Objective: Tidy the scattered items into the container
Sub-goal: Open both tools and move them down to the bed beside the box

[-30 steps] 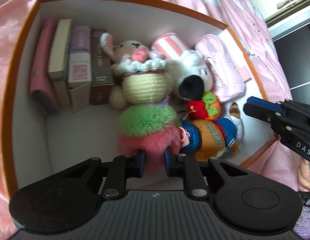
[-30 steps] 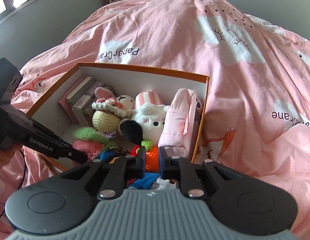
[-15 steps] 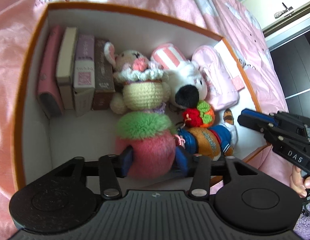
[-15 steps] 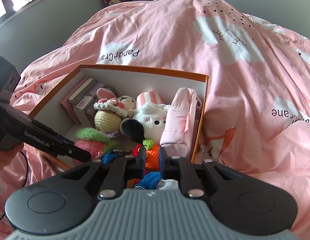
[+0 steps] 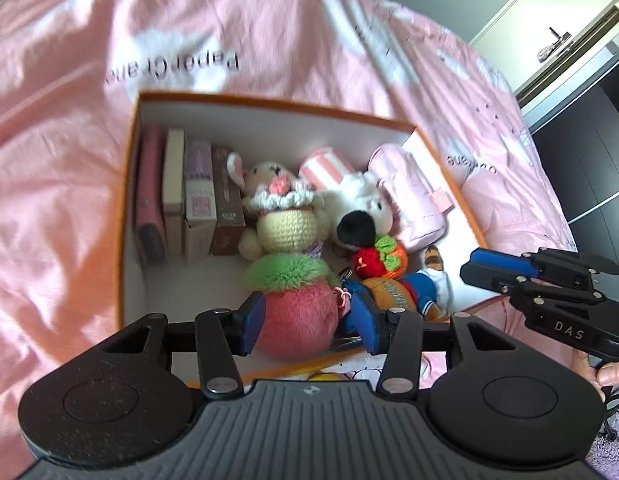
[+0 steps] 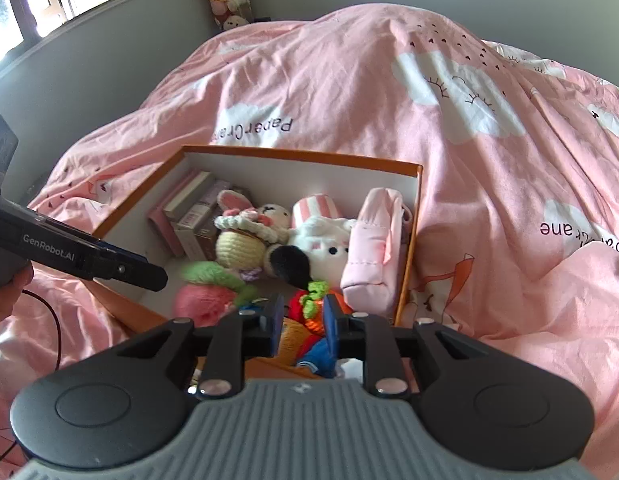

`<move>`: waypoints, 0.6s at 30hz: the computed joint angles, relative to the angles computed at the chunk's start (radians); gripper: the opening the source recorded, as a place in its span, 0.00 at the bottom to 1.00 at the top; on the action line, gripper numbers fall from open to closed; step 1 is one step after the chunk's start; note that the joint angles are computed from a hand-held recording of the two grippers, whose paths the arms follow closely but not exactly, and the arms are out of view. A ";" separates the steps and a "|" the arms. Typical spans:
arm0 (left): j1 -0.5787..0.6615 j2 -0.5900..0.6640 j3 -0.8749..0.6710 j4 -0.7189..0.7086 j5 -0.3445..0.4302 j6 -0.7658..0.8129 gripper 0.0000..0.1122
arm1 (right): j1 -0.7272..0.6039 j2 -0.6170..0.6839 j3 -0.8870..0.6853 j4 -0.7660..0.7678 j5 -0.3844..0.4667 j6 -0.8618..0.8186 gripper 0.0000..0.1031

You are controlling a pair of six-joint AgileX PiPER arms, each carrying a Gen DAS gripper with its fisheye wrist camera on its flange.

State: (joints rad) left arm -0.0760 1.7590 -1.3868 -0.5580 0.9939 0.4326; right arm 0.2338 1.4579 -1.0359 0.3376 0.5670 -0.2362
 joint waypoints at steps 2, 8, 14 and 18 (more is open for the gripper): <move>0.009 -0.056 0.036 0.002 -0.011 0.017 0.49 | 0.010 -0.034 0.022 0.023 -0.007 -0.006 0.28; 0.058 -0.211 0.150 0.007 0.000 0.091 0.49 | 0.077 -0.157 0.124 0.006 -0.066 0.073 0.33; 0.089 -0.323 0.274 0.058 0.062 0.168 0.49 | 0.164 -0.233 0.244 -0.038 -0.117 0.215 0.34; 0.078 -0.364 0.353 0.148 0.112 0.183 0.49 | 0.232 -0.256 0.331 -0.130 -0.159 0.388 0.34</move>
State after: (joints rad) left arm 0.0021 1.3946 -1.0338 -0.4100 1.1062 0.6157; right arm 0.4660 1.2015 -0.7053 0.2078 0.4078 0.1515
